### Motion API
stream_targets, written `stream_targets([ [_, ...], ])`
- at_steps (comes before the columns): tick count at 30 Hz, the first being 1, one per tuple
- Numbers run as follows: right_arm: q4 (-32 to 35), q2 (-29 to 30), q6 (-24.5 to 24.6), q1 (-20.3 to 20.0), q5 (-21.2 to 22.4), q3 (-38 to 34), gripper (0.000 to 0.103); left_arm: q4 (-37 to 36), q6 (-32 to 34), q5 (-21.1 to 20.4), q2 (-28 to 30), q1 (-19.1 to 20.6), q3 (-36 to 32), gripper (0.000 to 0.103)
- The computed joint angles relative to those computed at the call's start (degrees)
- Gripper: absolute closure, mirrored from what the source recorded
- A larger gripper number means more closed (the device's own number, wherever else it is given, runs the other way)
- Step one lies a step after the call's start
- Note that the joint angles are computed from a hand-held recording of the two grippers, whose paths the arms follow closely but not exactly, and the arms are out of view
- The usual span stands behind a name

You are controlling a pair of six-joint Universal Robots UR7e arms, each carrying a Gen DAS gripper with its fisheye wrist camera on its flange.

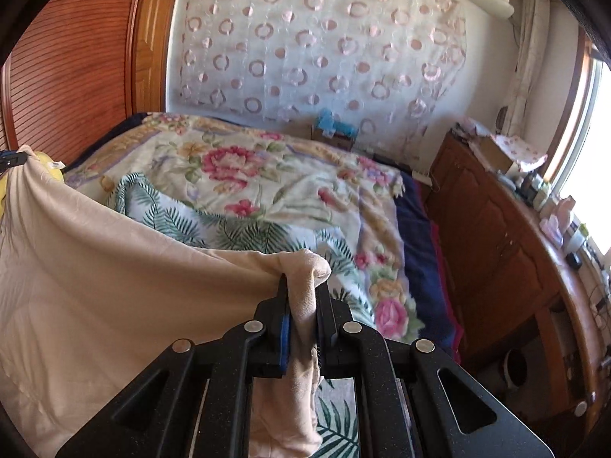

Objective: Fold small clothes
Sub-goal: 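Lay the lifted shirt flat on the bed and open both grippers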

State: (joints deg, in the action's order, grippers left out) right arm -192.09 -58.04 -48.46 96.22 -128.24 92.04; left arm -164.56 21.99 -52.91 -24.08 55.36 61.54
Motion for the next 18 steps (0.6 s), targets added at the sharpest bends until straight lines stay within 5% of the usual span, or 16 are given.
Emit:
stream_targets([
  [3, 3.5, 0.5, 2.9, 0.5, -2.1, -2.4, 0.077, 1.6, -0.8, -2.9, -2.5, 0.0, 2.8, 0.044],
  [6, 3.2, -1.4, 4.4, 1.4, -2.1, -0.4, 0.055, 0.5, -1.0, -3.3, -5.5, -0.5, 7.8, 0.026],
  [18, -1.6, -14.8, 10.5, 6.5, -0.9, 20.8, 0.053, -7.3, -3.7, -2.5, -21.6, -2.8, 36.7, 0.026],
])
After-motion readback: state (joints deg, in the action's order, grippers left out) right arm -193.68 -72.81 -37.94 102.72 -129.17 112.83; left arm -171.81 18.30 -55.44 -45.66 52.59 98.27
